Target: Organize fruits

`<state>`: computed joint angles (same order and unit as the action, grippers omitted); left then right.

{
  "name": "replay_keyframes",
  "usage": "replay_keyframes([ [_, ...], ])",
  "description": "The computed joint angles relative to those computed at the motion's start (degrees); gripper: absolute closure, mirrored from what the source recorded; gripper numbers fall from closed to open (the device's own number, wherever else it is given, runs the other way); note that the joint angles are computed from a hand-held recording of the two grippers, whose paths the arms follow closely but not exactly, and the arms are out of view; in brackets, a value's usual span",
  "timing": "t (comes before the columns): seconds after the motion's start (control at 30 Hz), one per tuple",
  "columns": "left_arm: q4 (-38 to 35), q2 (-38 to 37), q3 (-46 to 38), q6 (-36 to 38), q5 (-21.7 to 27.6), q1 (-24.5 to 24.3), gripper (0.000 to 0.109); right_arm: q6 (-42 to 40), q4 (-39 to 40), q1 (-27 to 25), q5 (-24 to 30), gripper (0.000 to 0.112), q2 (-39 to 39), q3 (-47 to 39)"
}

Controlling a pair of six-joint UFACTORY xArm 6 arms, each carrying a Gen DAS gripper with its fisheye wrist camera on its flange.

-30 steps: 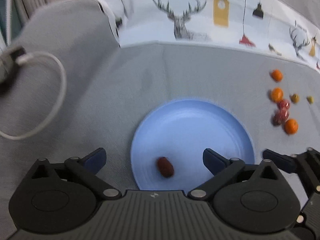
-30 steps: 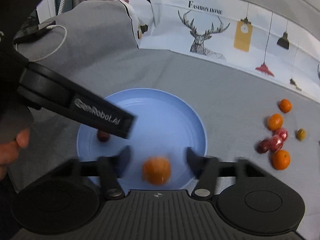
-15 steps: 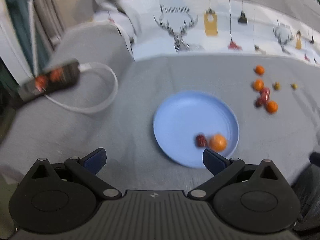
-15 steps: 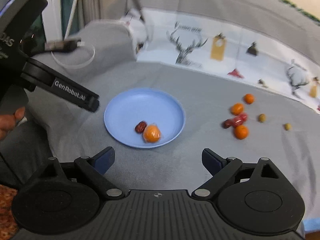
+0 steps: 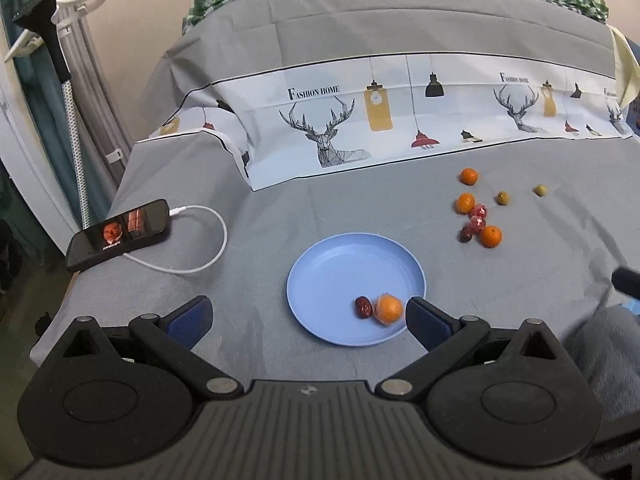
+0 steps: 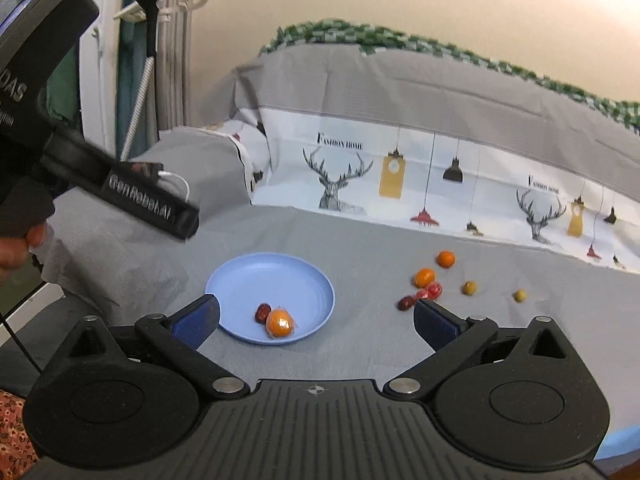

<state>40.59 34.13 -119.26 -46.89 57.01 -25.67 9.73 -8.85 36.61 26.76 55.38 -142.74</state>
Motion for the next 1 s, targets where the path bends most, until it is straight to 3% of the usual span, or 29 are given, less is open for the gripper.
replay_keyframes([
  [0.13, 0.5, -3.1, 4.4, -1.8, -0.6, -0.5, 0.006, 2.5, -1.7, -0.4, -4.0, 0.01, -4.4, 7.3],
  [0.4, 1.6, -4.9, 6.8, -2.9, -1.0, -1.0, 0.006, 6.5, -5.3, -0.4, -7.4, 0.01, -7.5, 12.7],
  [1.0, 0.7, -5.7, 8.1, -2.6, -1.5, -0.7, 0.006, 2.4, -1.6, -0.2, -5.6, 0.01, -6.2, 10.1],
])
